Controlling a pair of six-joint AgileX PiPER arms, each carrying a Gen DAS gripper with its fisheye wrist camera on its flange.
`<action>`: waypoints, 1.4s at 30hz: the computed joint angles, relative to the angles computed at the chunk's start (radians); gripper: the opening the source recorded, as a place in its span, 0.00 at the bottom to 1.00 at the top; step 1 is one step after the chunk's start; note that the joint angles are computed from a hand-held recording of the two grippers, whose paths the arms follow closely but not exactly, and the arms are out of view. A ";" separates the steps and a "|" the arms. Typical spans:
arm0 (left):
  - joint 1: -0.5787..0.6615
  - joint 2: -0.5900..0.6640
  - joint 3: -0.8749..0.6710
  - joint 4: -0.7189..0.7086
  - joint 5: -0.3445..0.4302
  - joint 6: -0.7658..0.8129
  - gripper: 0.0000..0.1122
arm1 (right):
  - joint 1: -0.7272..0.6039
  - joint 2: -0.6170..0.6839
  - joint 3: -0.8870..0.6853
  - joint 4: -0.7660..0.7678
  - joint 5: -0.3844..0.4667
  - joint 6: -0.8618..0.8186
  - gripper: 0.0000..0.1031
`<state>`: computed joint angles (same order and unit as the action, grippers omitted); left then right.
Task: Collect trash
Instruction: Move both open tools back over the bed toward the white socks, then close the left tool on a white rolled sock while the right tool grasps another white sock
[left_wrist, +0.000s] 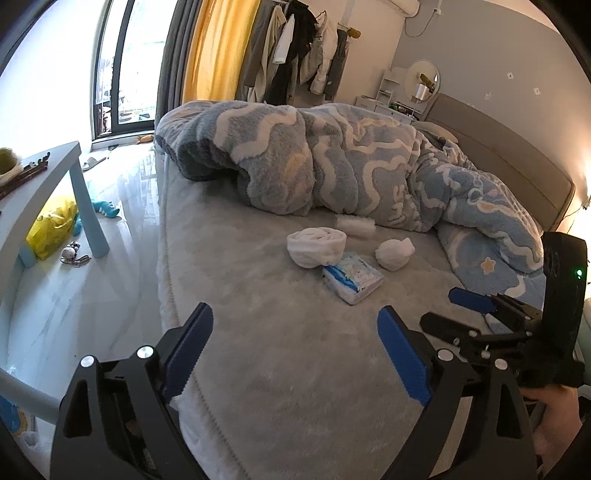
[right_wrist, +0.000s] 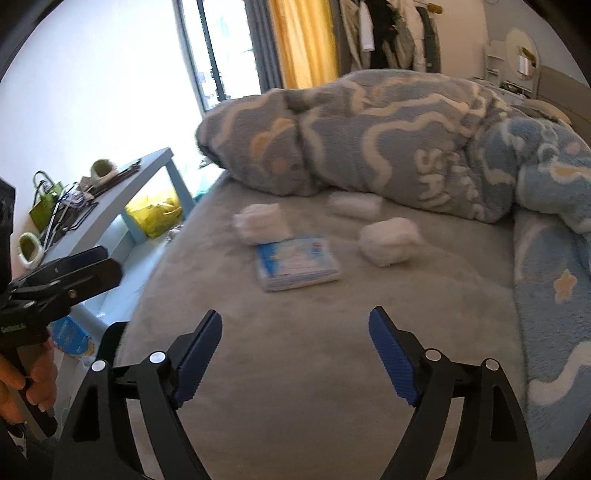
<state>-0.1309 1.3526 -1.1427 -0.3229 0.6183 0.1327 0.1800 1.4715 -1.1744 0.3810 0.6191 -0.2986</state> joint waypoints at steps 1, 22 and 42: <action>-0.004 0.010 -0.007 0.001 -0.004 -0.003 0.82 | -0.024 0.016 -0.011 0.012 0.007 -0.012 0.80; -0.082 0.305 -0.224 0.046 -0.065 -0.147 0.83 | -0.193 0.270 -0.222 0.118 0.069 -0.206 0.82; -0.113 0.541 -0.491 0.190 0.002 -0.327 0.68 | -0.208 0.509 -0.506 0.138 0.186 -0.254 0.88</action>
